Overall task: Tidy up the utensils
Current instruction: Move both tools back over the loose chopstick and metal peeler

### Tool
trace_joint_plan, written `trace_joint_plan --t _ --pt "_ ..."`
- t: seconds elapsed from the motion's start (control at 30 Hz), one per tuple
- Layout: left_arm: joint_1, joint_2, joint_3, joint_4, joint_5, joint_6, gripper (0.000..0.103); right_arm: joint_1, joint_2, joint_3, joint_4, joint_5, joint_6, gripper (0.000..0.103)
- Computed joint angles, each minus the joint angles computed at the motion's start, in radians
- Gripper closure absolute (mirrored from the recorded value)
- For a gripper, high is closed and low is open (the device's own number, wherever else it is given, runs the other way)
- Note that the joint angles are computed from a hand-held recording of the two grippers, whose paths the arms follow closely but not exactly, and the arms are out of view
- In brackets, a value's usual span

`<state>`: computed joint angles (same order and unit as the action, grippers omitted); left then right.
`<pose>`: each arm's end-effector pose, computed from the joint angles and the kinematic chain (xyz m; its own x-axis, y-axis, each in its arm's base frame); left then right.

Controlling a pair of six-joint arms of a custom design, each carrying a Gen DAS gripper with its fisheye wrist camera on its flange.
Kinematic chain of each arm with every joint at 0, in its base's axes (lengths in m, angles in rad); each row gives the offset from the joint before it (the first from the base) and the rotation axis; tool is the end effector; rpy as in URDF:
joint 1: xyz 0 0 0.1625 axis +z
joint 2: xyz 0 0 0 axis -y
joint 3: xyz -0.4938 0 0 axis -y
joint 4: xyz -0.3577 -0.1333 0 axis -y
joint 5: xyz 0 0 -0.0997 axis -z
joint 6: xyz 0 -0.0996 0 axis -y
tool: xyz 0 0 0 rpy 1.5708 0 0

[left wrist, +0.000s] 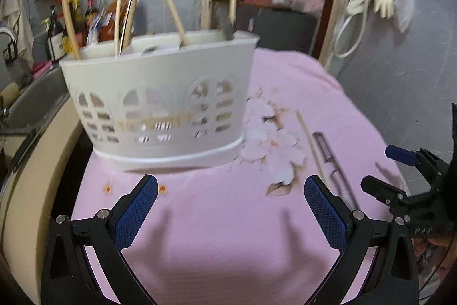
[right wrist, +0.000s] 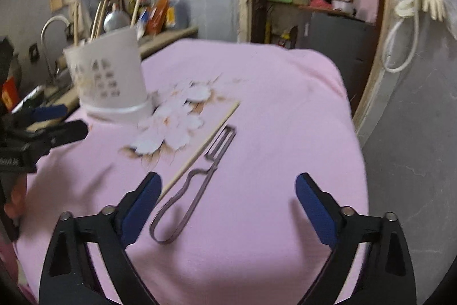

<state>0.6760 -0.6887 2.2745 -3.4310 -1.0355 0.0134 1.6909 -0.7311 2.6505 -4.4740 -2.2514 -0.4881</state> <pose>-0.2710 -0.4534 0.0632 -0.6359 0.5925 -0.4946 0.7595 0.5944 -0.2644 0.1139 -0.3540 0.1962 -0.7058 0.1193 0.6983 -0.4499 0.6859 -0.5719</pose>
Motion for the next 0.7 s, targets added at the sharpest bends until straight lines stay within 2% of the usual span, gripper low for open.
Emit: trace_joint_plan --t 0.2,0.33,0.47,0.53,0.6,0.7 --pt "0.034 -0.019 -0.038 0.132 0.010 -0.090 0.002 -0.010 0.001 -0.019 0.127 -0.007 0.017 0.018" --pt "0.037 -0.029 -0.041 0.149 0.004 -0.100 0.002 -0.022 -0.002 -0.030 0.181 -0.021 0.017 0.020" --pt "0.028 -0.023 -0.040 0.136 -0.009 -0.064 0.002 -0.017 -0.008 -0.033 0.187 -0.037 -0.004 0.025" --pt "0.020 -0.016 -0.039 0.124 -0.017 -0.043 0.002 -0.014 -0.012 -0.029 0.182 -0.045 -0.014 0.032" --pt "0.010 -0.009 -0.042 0.122 -0.024 -0.019 0.003 -0.012 -0.007 -0.025 0.157 -0.060 -0.034 0.048" --pt "-0.002 0.002 -0.053 0.134 -0.046 0.013 0.003 -0.030 -0.009 -0.003 0.108 -0.039 -0.033 0.067"
